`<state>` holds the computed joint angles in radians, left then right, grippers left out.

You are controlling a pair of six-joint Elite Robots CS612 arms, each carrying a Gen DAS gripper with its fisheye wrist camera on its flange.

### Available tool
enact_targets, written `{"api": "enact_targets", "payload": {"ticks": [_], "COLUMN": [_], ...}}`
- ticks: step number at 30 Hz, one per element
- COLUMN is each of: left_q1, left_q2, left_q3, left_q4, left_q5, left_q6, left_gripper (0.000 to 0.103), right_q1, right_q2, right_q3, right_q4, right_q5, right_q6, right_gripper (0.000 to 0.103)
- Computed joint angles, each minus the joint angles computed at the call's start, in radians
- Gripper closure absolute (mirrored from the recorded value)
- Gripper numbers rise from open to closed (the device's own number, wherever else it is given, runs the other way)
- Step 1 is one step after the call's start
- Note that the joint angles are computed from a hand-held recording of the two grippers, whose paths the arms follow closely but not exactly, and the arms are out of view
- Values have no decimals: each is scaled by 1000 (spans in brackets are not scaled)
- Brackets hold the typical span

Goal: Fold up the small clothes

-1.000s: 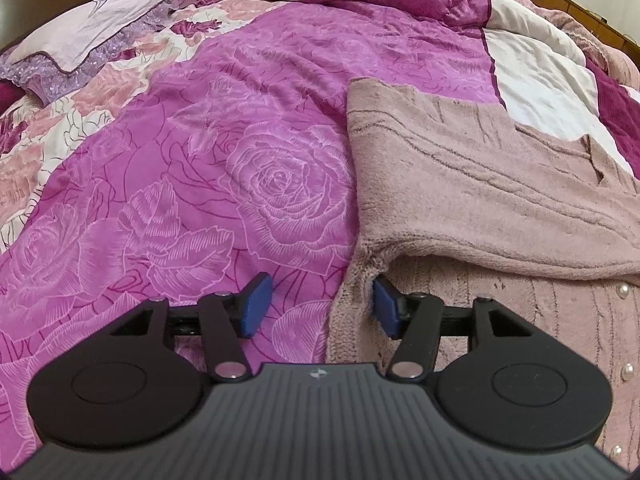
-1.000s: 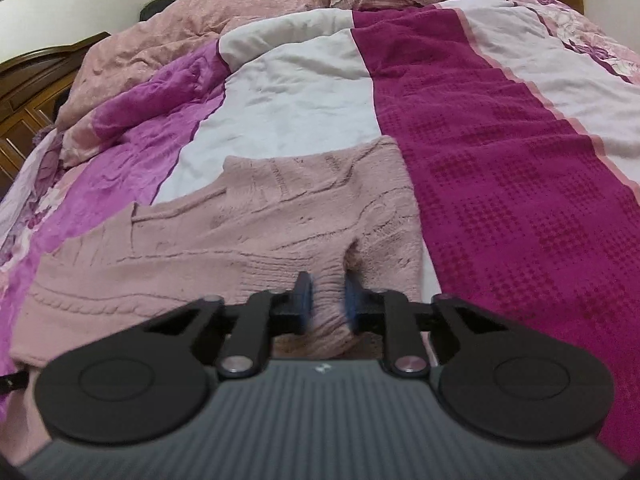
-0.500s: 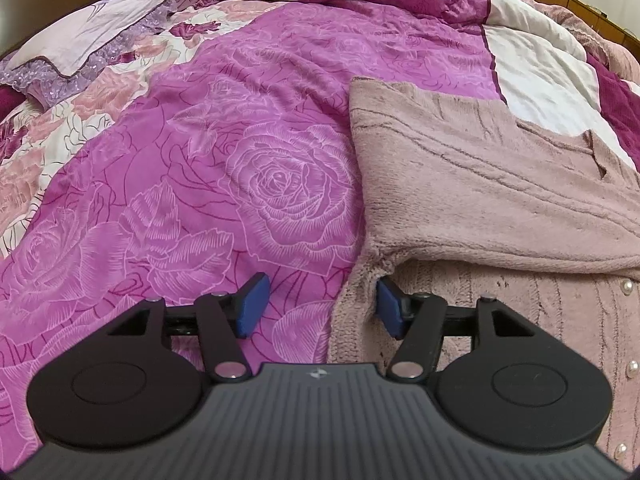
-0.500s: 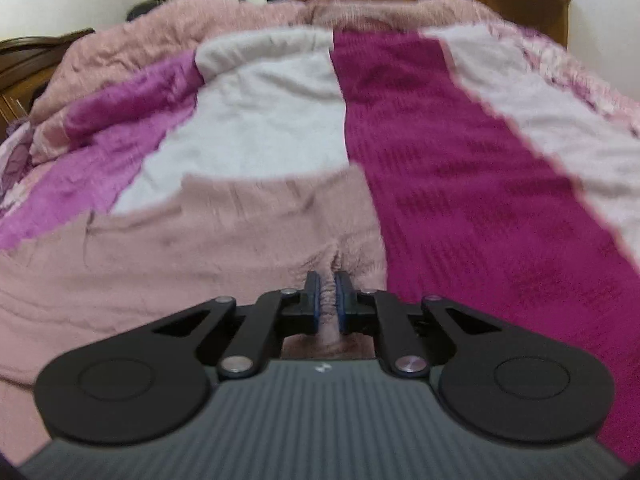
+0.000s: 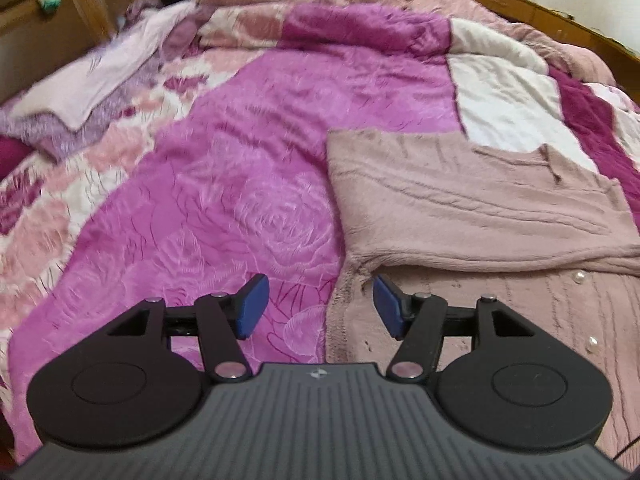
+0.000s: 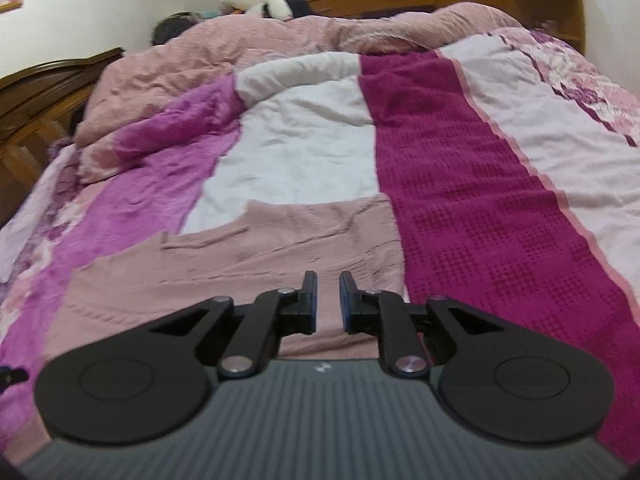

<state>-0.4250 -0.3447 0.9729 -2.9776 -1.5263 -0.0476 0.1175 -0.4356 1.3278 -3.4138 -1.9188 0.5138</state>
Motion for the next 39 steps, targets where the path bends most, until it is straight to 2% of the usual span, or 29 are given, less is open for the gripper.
{"api": "enact_targets", "payload": {"ticks": [3, 4, 5, 6, 7, 11, 17, 22, 28, 31, 33, 35, 36, 39], "left_q1": [-2, -4, -6, -7, -7, -2, -7, -5, -25, -30, -37, -46, -50, -59], "left_q2": [-28, -40, -49, -59, -69, -109, -168, -207, -244, -254, -259, -262, -262, -255], "left_q3": [53, 74, 90, 104, 120, 190, 295, 351, 423, 444, 461, 482, 490, 490], "left_q4": [-52, -64, -65, -61, -57, -51, -30, 24, 45, 68, 79, 62, 49, 53], "left_q5": [-23, -27, -30, -34, -42, -110, -164, -236, -206, -211, -204, -192, -181, -152], "left_q6": [43, 65, 80, 89, 92, 109, 246, 341, 481, 540, 608, 678, 704, 734], "left_gripper": [37, 37, 37, 37, 36, 36, 36, 36, 34, 32, 31, 31, 30, 29], "right_q1": [10, 15, 19, 23, 28, 48, 63, 85, 116, 127, 131, 133, 134, 143], "right_q2": [-27, -36, -44, -52, -57, -87, -141, -189, -199, -197, -195, -192, -189, -180], "right_q3": [48, 65, 78, 92, 104, 159, 236, 276, 287, 283, 282, 278, 277, 266], "right_q4": [-50, -56, -54, -54, -57, -49, -1, 116, 225, 280, 303, 323, 329, 356], "right_q5": [35, 43, 44, 50, 56, 102, 214, 256, 260, 260, 263, 270, 267, 238], "right_q6": [-26, -24, -21, -20, -22, -50, -98, -224, -372, -416, -435, -449, -455, -482], "right_gripper": [87, 83, 76, 58, 48, 49, 49, 49, 50, 50, 50, 46, 41, 40]}}
